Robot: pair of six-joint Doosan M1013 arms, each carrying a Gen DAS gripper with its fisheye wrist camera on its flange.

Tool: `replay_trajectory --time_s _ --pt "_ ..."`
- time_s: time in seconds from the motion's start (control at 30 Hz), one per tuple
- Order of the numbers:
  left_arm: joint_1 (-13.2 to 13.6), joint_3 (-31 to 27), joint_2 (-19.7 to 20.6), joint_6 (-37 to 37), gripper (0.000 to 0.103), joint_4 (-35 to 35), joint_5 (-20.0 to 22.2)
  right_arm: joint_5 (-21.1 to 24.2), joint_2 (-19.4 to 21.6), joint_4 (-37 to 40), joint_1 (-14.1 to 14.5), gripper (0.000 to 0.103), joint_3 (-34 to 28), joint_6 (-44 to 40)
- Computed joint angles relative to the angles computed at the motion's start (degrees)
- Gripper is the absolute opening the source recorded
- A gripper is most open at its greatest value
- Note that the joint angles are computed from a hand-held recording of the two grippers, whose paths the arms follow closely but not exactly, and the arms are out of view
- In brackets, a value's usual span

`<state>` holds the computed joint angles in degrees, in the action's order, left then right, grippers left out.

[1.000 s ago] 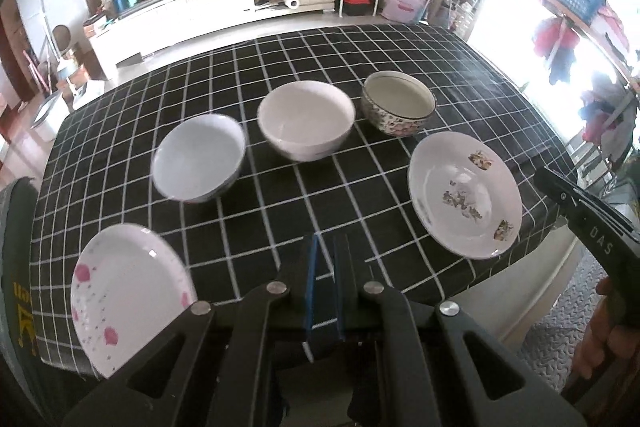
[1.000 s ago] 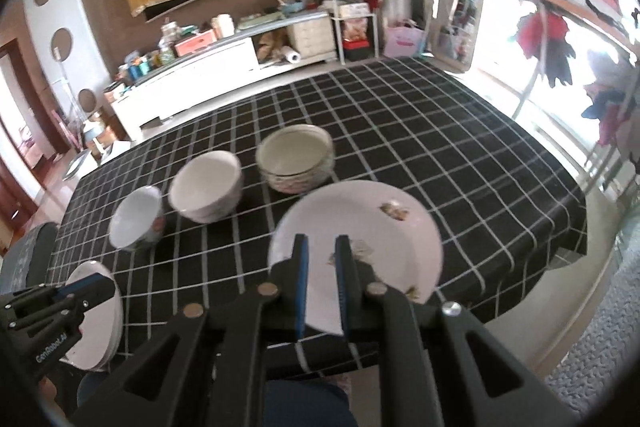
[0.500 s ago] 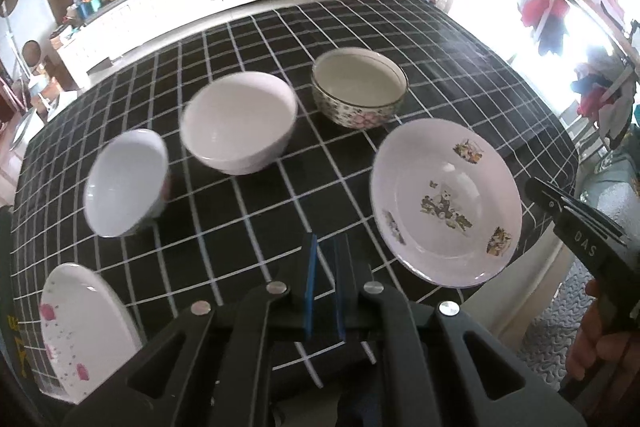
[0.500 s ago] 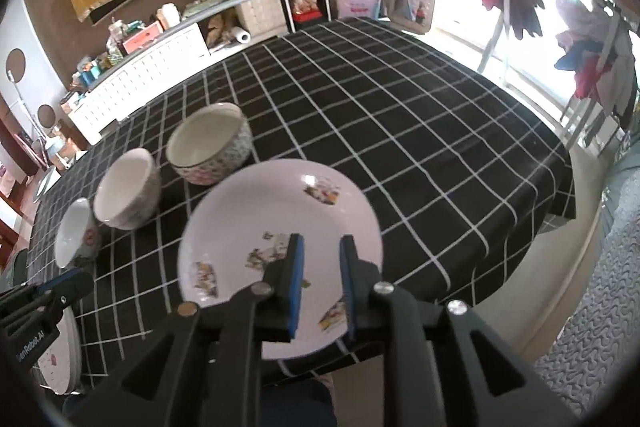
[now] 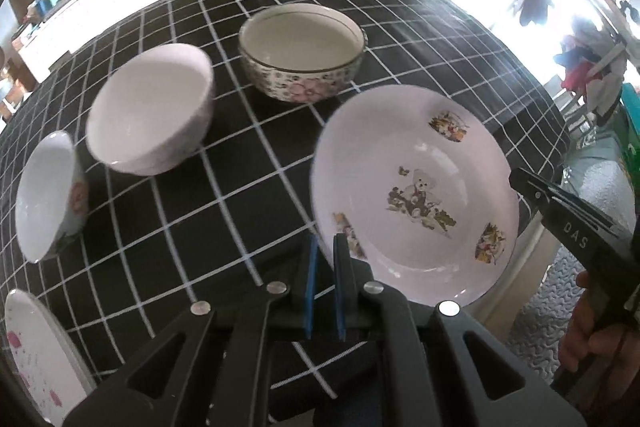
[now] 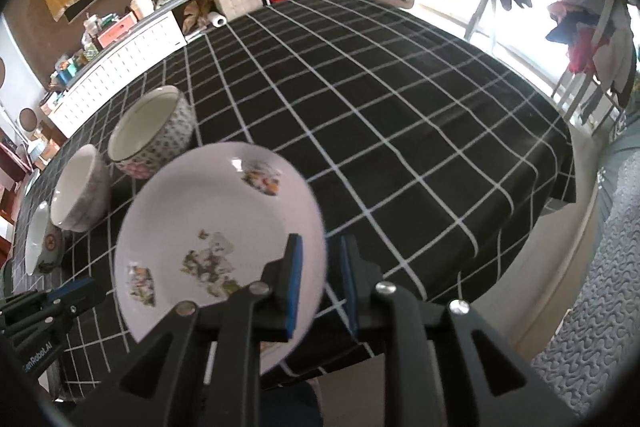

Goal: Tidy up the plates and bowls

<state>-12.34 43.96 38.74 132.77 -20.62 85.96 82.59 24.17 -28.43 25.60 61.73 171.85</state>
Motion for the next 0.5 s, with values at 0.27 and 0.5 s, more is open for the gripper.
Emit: replay_trajectory --time_s 0.27,0.5 --pt "-0.4 -1.2 1.3 -1.3 0.008 0.1 0.6 -3.6 -0.6 1.2 -1.0 0.023 1.9 -1.5" --pt "-1.0 -0.8 1.2 -0.4 0.011 1.4 -0.6 -6.7 -0.9 2.5 -1.9 0.023 3.0 -3.1"
